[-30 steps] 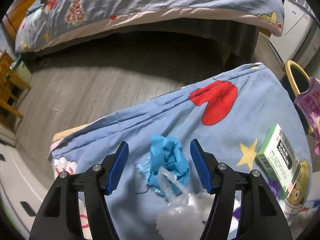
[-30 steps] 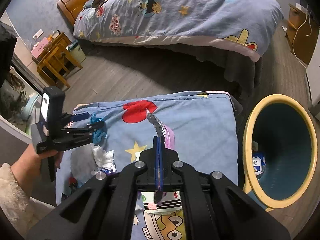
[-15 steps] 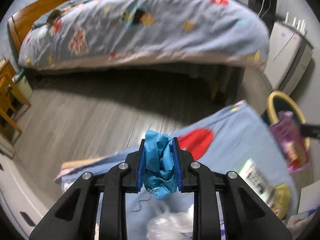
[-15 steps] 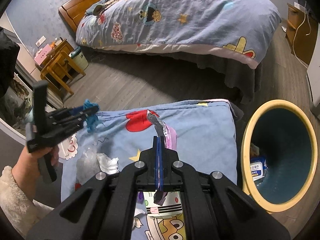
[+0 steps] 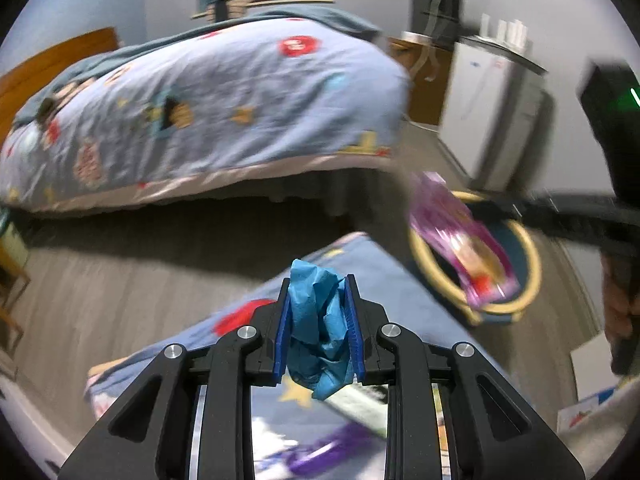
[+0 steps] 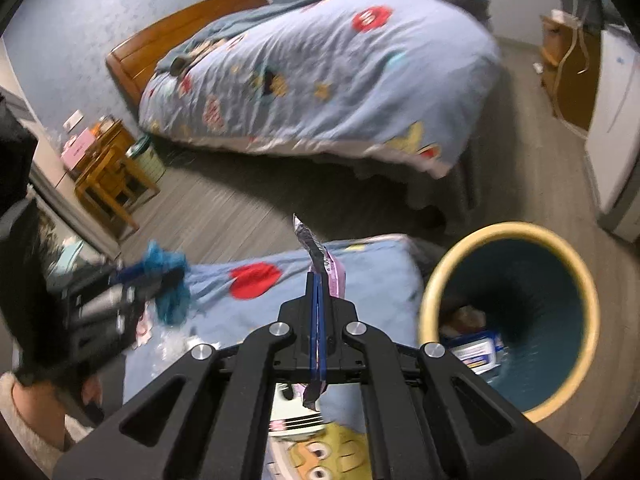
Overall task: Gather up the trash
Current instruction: 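Move both tools over the bin and open them to drop glove and wrapper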
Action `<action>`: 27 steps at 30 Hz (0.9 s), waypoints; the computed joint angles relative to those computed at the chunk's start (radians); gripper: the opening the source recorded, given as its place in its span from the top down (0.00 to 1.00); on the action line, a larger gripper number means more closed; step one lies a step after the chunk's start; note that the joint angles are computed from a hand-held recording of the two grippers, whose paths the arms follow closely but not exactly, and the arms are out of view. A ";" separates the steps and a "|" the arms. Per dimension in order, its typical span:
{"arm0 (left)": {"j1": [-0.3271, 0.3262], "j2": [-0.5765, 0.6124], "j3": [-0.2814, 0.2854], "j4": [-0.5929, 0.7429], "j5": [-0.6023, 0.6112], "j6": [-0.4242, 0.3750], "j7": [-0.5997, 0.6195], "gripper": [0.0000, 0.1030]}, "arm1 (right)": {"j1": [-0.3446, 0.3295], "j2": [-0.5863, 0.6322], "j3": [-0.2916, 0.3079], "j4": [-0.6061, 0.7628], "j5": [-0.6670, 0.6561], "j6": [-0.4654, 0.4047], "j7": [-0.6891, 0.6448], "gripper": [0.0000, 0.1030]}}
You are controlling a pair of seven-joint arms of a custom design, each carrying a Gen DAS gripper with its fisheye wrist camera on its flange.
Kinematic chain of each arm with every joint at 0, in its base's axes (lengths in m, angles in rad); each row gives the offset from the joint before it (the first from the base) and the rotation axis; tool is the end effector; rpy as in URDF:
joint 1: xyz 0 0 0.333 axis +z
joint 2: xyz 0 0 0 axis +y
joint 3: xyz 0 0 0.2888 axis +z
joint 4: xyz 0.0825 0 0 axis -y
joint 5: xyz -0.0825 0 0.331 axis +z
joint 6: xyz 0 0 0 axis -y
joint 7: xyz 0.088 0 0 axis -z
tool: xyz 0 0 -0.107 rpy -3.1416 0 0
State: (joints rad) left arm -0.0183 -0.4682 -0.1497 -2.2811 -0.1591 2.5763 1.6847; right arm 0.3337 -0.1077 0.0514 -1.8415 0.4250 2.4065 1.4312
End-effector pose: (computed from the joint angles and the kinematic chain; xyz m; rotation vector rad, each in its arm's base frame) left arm 0.4159 -0.0799 0.6097 -1.6212 1.9677 -0.7966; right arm 0.4865 0.2017 0.6283 -1.9265 1.4082 -0.1406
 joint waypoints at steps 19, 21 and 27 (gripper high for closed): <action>-0.185 0.379 -0.124 0.310 0.152 -0.035 -0.148 0.75 | -0.185 0.030 -0.093 -0.054 -0.136 -0.002 0.134 1.00; -0.199 0.429 -0.116 0.351 0.162 -0.032 -0.166 0.75 | -0.197 0.040 -0.092 -0.058 -0.145 -0.012 0.152 1.00; -0.242 0.537 -0.090 0.442 0.245 -0.041 -0.215 0.72 | -0.216 0.053 -0.086 -0.068 -0.153 -0.027 0.171 1.00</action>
